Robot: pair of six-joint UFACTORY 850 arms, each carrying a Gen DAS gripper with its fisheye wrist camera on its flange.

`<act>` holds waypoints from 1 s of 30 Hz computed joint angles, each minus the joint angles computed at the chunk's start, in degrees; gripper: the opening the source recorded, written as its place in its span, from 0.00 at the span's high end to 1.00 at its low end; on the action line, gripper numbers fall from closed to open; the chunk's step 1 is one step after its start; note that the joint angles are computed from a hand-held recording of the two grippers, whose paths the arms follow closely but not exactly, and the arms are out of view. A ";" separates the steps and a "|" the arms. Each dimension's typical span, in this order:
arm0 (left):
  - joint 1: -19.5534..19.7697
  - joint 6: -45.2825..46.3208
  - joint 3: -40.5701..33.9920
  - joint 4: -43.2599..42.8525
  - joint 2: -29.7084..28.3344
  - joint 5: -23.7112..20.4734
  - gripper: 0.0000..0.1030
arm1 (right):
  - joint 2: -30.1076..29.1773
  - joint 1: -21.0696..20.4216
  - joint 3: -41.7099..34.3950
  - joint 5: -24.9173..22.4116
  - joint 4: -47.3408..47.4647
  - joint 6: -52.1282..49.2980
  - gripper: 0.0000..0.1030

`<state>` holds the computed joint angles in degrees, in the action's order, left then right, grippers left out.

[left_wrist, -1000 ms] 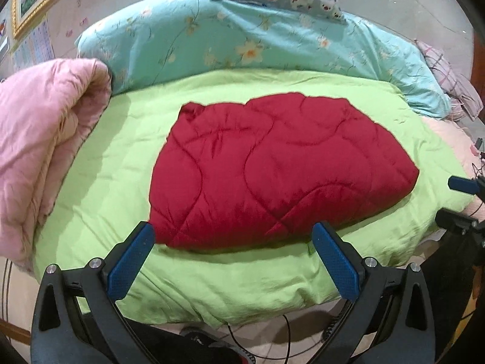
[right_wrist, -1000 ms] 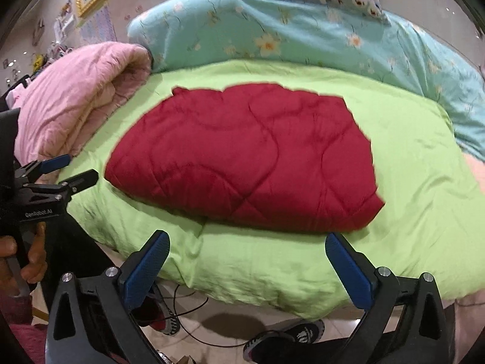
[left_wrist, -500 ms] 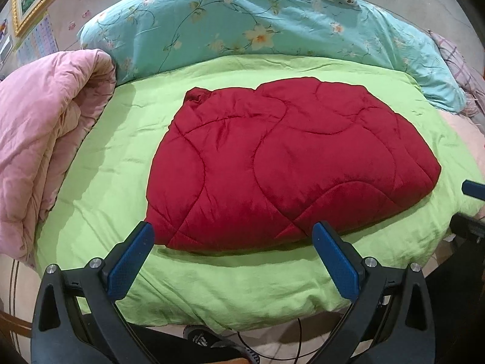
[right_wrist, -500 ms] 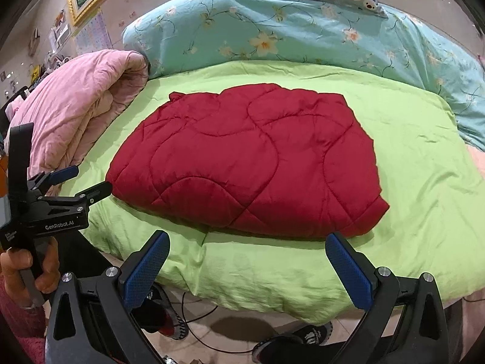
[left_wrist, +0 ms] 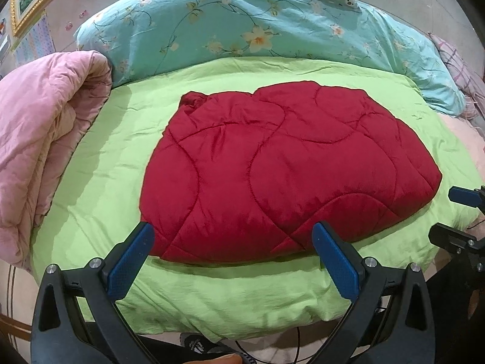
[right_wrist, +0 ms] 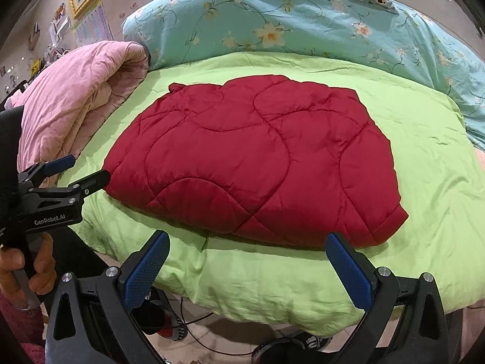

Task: Fold large clothes

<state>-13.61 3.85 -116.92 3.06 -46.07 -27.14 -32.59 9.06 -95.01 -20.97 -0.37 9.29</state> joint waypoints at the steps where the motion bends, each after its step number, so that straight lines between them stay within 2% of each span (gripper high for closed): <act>1: -0.01 0.36 -0.16 -0.33 -0.15 -0.14 0.00 | -0.19 -0.06 -0.24 -0.12 0.03 0.00 0.00; 30: 0.12 3.25 -3.03 -3.35 -2.02 -0.65 0.00 | -2.79 -0.48 -4.30 -1.50 0.87 -1.14 0.00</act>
